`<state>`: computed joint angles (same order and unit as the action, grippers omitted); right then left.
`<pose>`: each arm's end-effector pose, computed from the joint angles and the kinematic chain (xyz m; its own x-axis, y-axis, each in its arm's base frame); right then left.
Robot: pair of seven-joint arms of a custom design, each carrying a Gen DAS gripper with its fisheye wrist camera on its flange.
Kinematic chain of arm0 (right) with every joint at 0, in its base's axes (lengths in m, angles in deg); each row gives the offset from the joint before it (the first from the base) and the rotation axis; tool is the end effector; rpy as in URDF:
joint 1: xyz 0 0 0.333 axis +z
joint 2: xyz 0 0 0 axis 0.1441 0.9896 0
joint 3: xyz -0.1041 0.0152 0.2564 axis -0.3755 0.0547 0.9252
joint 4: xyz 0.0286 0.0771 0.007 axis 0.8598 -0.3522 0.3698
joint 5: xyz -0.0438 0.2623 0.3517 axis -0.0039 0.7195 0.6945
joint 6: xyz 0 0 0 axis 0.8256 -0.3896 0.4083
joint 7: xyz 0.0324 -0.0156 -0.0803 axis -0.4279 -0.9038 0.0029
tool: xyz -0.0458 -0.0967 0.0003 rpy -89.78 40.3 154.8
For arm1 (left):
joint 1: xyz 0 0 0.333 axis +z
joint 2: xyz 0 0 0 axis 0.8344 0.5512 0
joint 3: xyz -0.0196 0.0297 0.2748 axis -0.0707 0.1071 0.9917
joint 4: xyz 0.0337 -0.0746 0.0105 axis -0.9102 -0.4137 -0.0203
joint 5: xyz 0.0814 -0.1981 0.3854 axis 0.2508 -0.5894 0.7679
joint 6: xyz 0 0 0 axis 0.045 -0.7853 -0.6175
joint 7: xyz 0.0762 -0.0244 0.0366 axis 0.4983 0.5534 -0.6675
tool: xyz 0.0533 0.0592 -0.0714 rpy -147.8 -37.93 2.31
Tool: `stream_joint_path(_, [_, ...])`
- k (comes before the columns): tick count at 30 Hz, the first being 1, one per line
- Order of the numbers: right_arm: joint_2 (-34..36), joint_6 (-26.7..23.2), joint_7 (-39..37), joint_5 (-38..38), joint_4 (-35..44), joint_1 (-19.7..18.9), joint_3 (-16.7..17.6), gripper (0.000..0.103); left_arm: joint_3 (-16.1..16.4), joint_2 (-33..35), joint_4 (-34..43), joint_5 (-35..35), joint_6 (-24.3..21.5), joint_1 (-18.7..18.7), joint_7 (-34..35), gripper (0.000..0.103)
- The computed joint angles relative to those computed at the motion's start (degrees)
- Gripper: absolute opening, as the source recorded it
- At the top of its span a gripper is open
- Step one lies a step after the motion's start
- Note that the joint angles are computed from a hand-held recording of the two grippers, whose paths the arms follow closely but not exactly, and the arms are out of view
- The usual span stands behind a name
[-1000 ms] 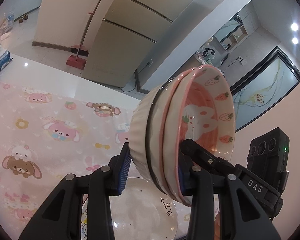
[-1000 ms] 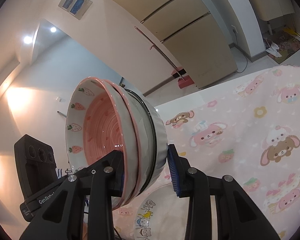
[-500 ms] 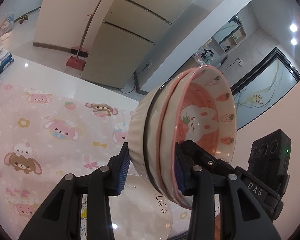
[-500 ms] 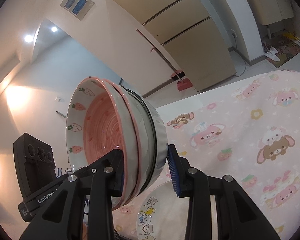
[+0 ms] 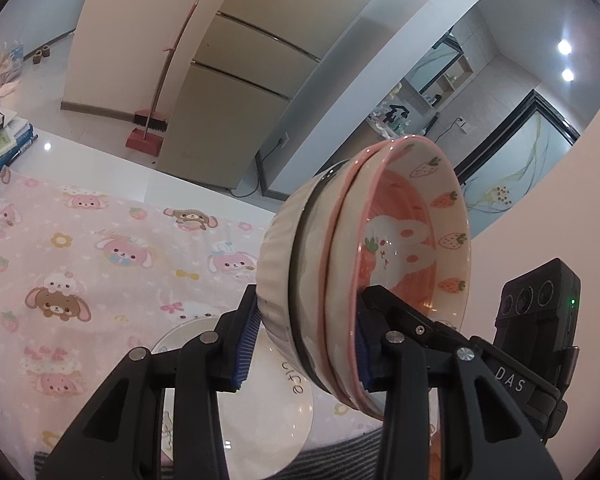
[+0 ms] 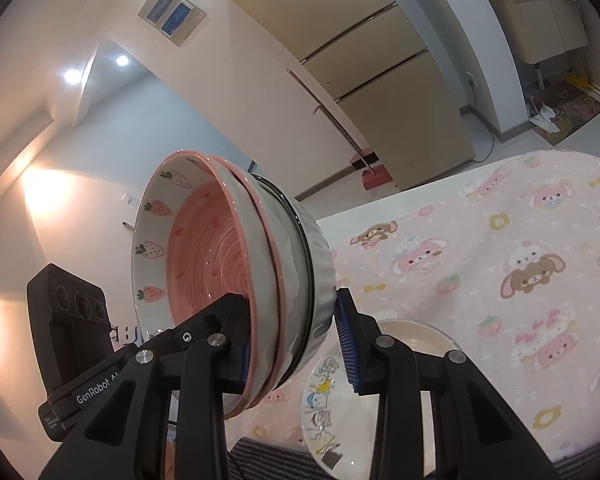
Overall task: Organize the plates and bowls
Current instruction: 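Lift the bowl stack with both tools and carry it over the plates, then lower the bowl stack onto the middle of the plate stack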
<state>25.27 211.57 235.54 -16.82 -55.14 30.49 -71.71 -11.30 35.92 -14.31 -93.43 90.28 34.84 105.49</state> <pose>0.5896 0.3254 0.5853 -0.1424 -0.7574 -0.6372 -0.5877 0.5827 -0.5613 0.6186 -0.4577 0.6240 -0.4753 -0.6718 0.5681 -0.8165 0.0962 -0.5693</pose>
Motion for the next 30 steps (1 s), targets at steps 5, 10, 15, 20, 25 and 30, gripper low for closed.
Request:
stream_joint_path(5, [-3.0, -0.8, 3.0, -2.8, -2.8, 0.6, 1.1, 0.037, -0.9, -8.3, -11.5, -4.3, 3.8, 2.3, 2.4, 0.039])
stream_joint_path(10, [-5.1, 0.3, 4.7, -3.1, -6.5, 0.5, 2.6, 0.037, -0.8, -15.0, -21.3, -8.8, 6.7, 3.2, 5.2, 0.039])
stream_joint_path(15, [-6.7, 2.1, 7.6, -4.6, -10.3, 0.0, 3.9, 0.037, -0.2, -19.4, -28.1, -13.4, 8.3, 3.2, 8.5, 0.039])
stream_joint_path(20, [-7.2, 3.9, 7.6, -3.7, -13.2, -0.2, 4.4, 0.037, 0.6, -20.9, -31.7, -16.0, 9.0, 2.6, 9.8, 0.039])
stream_joint_path(25, [-5.3, 7.3, 3.4, 2.0, -14.3, 0.3, 3.9, 0.037, 1.4, -20.8, -33.2, -13.1, 9.5, 1.7, 7.8, 0.039])
stream_joint_path(30, [-3.2, 6.9, -1.3, 8.0, -14.2, 1.2, 3.4, 0.037, 1.4, -19.3, -33.3, -11.7, 9.3, 1.7, 6.4, 0.039])
